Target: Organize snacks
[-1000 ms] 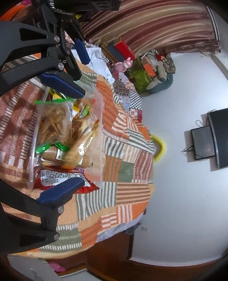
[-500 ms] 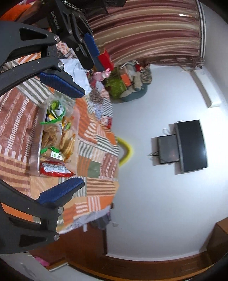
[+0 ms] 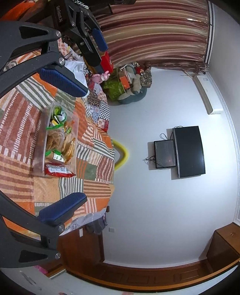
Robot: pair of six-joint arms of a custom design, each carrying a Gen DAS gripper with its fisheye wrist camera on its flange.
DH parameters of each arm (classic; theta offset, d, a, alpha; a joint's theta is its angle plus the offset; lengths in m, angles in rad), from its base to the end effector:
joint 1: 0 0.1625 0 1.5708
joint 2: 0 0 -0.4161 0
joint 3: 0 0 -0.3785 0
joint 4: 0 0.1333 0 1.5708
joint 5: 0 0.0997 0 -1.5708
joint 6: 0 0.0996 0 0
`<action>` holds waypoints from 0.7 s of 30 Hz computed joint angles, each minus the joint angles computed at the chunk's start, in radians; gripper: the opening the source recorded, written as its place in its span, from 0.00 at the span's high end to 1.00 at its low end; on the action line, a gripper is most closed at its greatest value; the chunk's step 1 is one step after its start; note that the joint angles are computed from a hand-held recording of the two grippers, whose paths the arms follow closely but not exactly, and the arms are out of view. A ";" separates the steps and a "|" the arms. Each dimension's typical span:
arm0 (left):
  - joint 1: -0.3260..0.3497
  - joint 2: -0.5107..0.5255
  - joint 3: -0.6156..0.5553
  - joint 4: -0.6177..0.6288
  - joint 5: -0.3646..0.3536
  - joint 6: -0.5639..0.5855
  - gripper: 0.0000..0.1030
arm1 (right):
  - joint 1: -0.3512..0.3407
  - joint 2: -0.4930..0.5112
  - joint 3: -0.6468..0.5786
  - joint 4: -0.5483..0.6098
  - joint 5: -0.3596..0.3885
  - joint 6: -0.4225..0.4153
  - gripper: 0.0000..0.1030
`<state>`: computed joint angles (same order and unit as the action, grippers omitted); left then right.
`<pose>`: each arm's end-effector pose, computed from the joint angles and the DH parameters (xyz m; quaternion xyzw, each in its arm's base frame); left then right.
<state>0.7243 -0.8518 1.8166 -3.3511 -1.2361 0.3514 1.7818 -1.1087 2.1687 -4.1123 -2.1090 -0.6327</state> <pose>-0.3592 -0.5395 0.1726 0.4558 0.7849 -0.4166 0.0524 0.1777 -0.4371 0.2964 0.1276 -0.7225 0.5951 0.3280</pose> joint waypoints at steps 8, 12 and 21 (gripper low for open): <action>0.005 0.002 0.004 0.008 0.002 -0.009 0.01 | -0.001 0.003 0.001 -0.006 0.003 0.004 0.00; 0.005 0.005 0.004 0.012 0.003 -0.012 0.01 | -0.001 0.001 0.009 -0.011 0.001 0.004 0.00; 0.009 0.004 0.002 0.025 -0.003 -0.012 0.00 | 0.001 -0.007 0.018 -0.007 -0.003 0.017 0.00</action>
<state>0.7333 -0.8479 1.8183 -3.3257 -1.2386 0.3394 1.7825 -1.1152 2.1872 -4.1188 -2.1118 -0.6156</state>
